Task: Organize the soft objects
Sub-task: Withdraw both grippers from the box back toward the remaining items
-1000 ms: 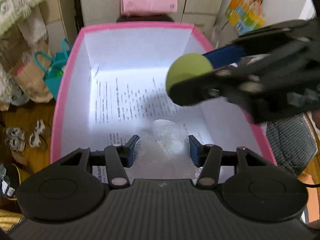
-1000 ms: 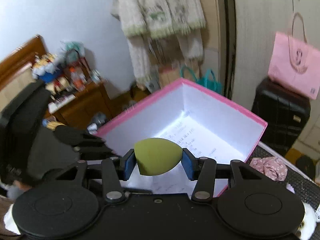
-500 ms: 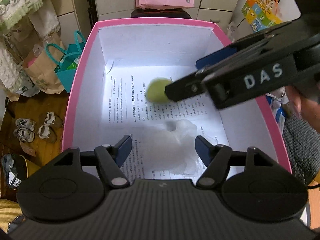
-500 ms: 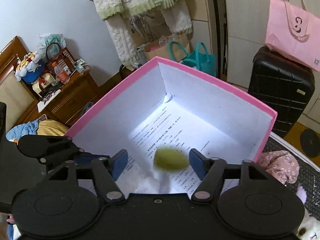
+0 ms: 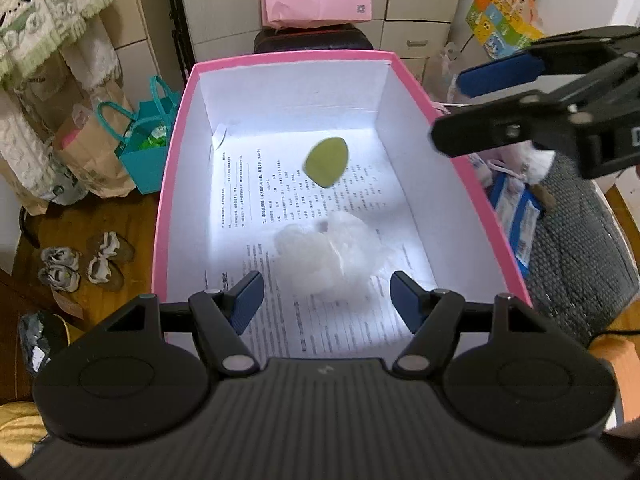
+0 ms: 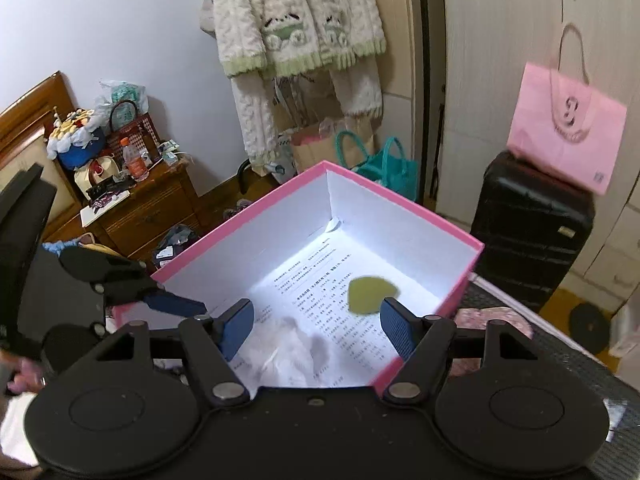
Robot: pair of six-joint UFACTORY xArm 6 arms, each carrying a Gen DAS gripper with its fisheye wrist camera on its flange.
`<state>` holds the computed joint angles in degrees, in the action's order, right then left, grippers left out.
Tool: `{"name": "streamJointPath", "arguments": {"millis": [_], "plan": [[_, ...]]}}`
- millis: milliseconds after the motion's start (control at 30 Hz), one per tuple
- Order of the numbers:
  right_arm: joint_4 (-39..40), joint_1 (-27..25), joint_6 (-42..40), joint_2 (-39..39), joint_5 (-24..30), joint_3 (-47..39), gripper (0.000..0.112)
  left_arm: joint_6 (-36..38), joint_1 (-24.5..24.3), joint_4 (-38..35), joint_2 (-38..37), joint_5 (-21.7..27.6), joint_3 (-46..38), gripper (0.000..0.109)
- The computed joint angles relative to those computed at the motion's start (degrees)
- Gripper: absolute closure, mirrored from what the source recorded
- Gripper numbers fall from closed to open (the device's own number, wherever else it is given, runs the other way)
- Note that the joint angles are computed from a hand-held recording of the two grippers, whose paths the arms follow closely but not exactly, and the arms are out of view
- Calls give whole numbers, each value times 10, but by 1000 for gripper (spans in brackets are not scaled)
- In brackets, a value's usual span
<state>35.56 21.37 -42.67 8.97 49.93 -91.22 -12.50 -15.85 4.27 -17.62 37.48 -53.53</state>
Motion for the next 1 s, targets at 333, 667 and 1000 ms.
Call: {"name": "streamJointPath", "arguments": {"millis": [333, 667, 1000], "plan": [[29, -42, -65, -136, -5, 133, 37, -19, -47, 9, -86, 45, 29, 35], [41, -109, -103, -246, -16, 247, 36, -33, -110, 20, -138, 32, 47, 29], [69, -171, -154, -287, -22, 307, 35, -58, -167, 47, -108, -30, 39, 29]]}}
